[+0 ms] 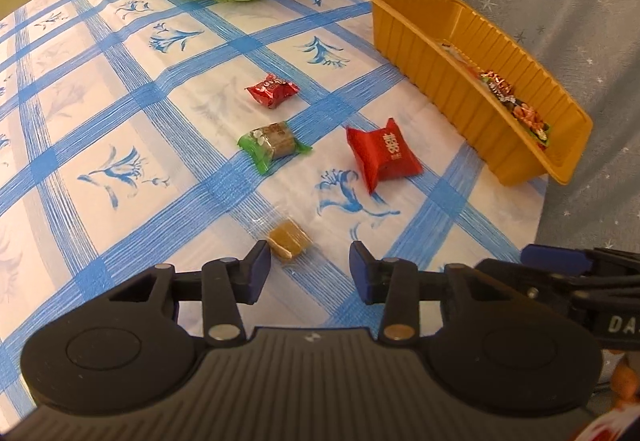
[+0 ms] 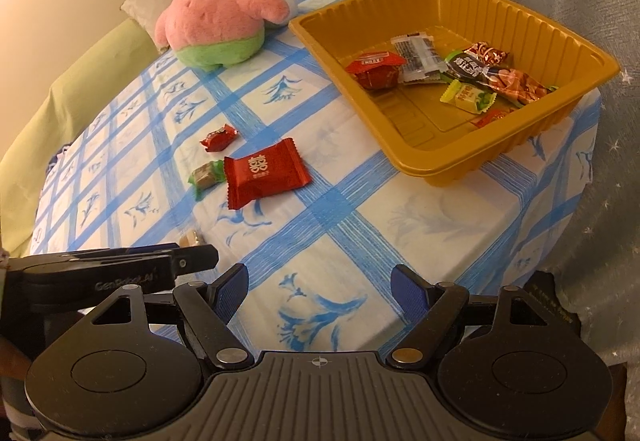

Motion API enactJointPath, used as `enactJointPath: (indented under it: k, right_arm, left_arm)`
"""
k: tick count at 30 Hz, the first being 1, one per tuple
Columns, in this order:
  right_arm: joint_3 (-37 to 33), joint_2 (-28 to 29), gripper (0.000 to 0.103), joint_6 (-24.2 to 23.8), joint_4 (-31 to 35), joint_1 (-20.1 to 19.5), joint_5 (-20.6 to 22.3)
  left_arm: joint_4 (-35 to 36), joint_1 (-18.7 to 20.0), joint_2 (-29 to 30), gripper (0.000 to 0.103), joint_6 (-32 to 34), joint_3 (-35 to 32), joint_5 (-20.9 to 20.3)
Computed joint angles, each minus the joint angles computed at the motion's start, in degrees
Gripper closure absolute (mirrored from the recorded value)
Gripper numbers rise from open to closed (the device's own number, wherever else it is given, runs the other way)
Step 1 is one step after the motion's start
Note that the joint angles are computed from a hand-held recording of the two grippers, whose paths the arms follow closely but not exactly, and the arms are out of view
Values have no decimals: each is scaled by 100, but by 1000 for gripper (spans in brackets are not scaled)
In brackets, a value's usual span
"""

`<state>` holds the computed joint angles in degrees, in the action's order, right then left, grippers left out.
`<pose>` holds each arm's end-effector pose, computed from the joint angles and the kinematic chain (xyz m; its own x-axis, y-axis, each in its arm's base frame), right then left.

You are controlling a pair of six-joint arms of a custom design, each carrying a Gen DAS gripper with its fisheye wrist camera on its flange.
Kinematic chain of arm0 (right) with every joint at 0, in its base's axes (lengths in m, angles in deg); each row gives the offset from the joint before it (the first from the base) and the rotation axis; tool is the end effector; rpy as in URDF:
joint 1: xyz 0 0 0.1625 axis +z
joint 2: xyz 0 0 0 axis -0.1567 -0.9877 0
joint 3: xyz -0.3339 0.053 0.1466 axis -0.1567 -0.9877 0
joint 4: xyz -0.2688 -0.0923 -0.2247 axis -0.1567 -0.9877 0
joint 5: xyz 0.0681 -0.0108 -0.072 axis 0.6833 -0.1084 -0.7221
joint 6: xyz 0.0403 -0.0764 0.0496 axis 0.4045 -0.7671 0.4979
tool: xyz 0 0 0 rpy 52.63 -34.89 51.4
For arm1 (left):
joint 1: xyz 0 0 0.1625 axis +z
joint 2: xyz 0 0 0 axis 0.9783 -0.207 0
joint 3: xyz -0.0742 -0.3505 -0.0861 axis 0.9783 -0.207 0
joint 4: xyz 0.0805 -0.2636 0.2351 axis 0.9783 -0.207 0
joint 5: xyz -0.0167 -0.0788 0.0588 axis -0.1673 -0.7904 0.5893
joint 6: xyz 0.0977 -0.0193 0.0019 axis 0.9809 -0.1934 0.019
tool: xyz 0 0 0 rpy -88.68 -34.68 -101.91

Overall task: Organize snacks
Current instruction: 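Grasp the small clear-wrapped brown candy with the left tool, then grasp the large red square packet with the right tool while the left tool holds the brown candy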

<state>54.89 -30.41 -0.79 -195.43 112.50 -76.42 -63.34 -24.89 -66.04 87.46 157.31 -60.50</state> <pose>0.1902 -0.4510 0.1448 -0.9120 0.2100 0.3524 -0.0777 0.7551 -0.6509 -0.1911 -0.5625 0.1381 -0.7422 0.4410 -0.5047 0.5791 0.8009 -0.1519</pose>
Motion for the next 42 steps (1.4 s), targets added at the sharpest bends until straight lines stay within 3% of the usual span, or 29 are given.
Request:
enactJointPath:
  k: [5,12,22,31,42]
  right_arm:
    - [5,-13,24,0,16,-26,28]
    - [-7,1,24,-33,13,-38,59]
    - [-236,172,24,-185,62,-8,212]
    - [-915,619,24,-424,158,11,493]
    - [-1725,1016,26,271,518,-214,817]
  left_arm:
    - [-85,9,103,66,133,-80,107]
    - [-179,34,142,83,414,-101,262]
    - [-201,68,-21,84,514,-19,414]
    - [-235,154,-251,84,336,-54,635]
    - [-209,298,-511,84,84,-9,901]
